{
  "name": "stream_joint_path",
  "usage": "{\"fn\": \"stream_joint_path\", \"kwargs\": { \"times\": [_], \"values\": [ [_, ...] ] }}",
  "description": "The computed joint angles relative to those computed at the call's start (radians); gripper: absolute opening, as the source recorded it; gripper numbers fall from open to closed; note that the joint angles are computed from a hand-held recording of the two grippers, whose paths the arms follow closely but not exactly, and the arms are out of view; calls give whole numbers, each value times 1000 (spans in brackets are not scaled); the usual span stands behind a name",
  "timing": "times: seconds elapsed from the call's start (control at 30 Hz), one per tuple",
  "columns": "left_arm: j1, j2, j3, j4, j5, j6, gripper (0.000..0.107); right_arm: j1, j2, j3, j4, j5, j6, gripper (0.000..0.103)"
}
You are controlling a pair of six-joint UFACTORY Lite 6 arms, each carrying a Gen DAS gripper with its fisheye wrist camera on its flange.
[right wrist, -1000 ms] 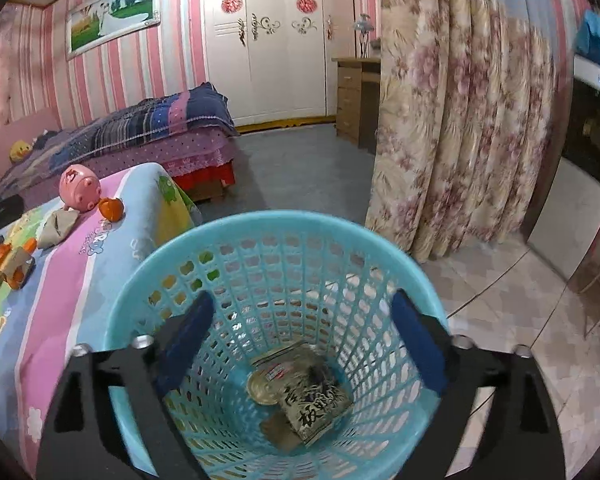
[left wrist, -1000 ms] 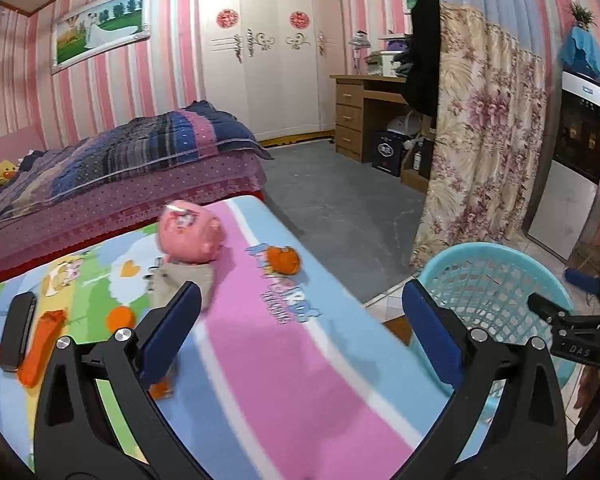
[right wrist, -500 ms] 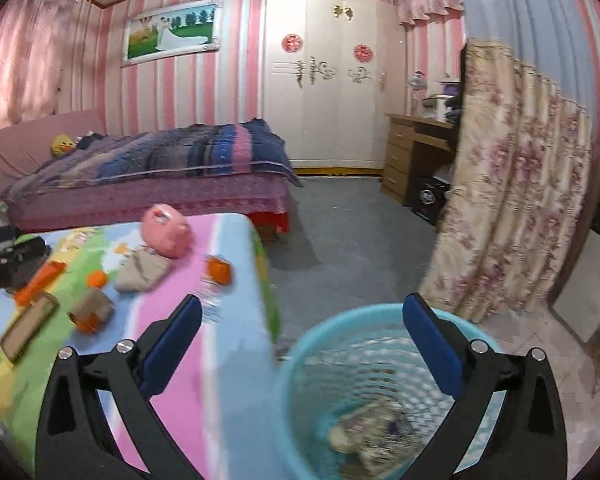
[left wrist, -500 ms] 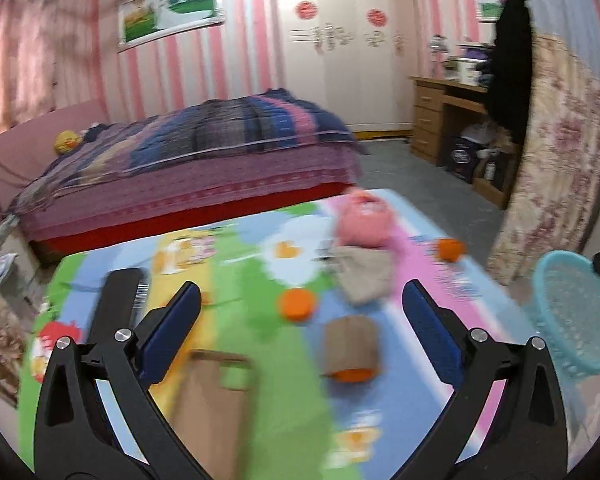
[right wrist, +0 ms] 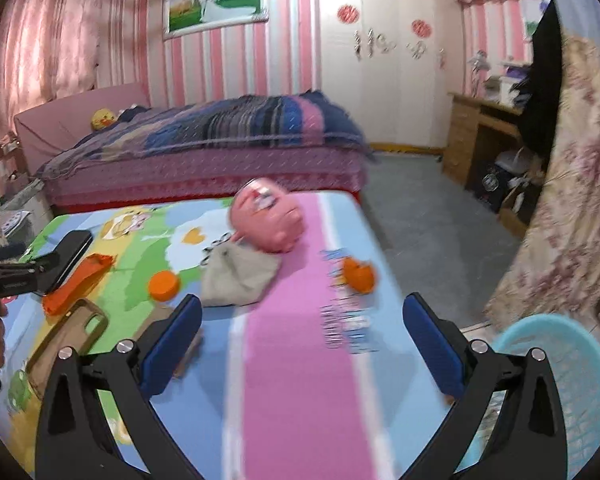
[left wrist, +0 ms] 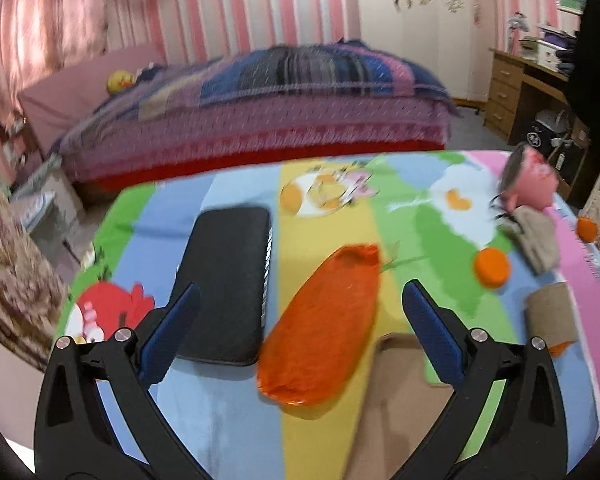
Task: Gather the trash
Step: 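Return both tools to the bed and grasp the orange mesh bag with the left tool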
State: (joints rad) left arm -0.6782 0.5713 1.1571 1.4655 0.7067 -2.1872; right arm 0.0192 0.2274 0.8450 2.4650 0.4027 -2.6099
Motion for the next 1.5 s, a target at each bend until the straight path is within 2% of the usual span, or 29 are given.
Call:
{"fn": "stream_joint_path", "kwargs": {
  "times": [0.13, 0.33, 0.5, 0.63, 0.7, 0.73, 0.77, 0.8, 0.83, 0.9, 0.93, 0.97, 1.0, 1.03, 1.17, 1.3, 1.5],
  "values": [
    [42, -2, -44, 47, -62, -77, 97, 107, 87, 55, 132, -41, -108, 98],
    [60, 50, -13, 88, -111, -89, 97, 159, 141, 87, 201, -65, -168, 98],
    [81, 129, 81, 93, -195, -50, 97, 117, 137, 98, 64, -57, -16, 98],
    [74, 190, 167, -11, -174, 89, 96, 133, 190, 154, -24, -60, 91, 97],
    [77, 177, 150, 15, -186, 69, 90, 148, 214, 185, -77, -70, 146, 87],
    [80, 171, 144, 16, -197, 73, 82, 163, 237, 213, -111, -84, 185, 84],
    [94, 164, 137, 13, -233, 81, 69, 170, 250, 228, -140, -91, 216, 80],
    [109, 163, 135, 10, -267, 87, 61, 177, 264, 247, -192, -98, 270, 75],
    [126, 166, 133, -3, -305, 95, 51, 185, 289, 273, -285, -102, 365, 72],
    [124, 161, 123, 23, -291, 64, 42, 193, 315, 295, -386, -86, 468, 60],
    [122, 158, 123, 12, -285, 74, 32, 199, 318, 292, -393, -65, 474, 56],
    [126, 157, 122, 11, -288, 73, 22, 201, 314, 288, -407, -53, 480, 44],
    [128, 148, 114, 20, -293, 55, 18, 204, 313, 289, -442, -43, 506, 28],
    [135, 126, 90, 68, -317, -5, 14, 201, 301, 280, -479, -24, 532, 26],
    [122, 79, 47, 154, -311, -111, 3, 181, 236, 225, -500, 25, 531, 3],
    [92, 56, 38, 166, -284, -116, 0, 160, 170, 166, -491, 29, 514, 1],
    [56, 14, 8, 141, -248, -94, 0, 170, 101, 81, -361, -15, 343, 1]
  ]
}}
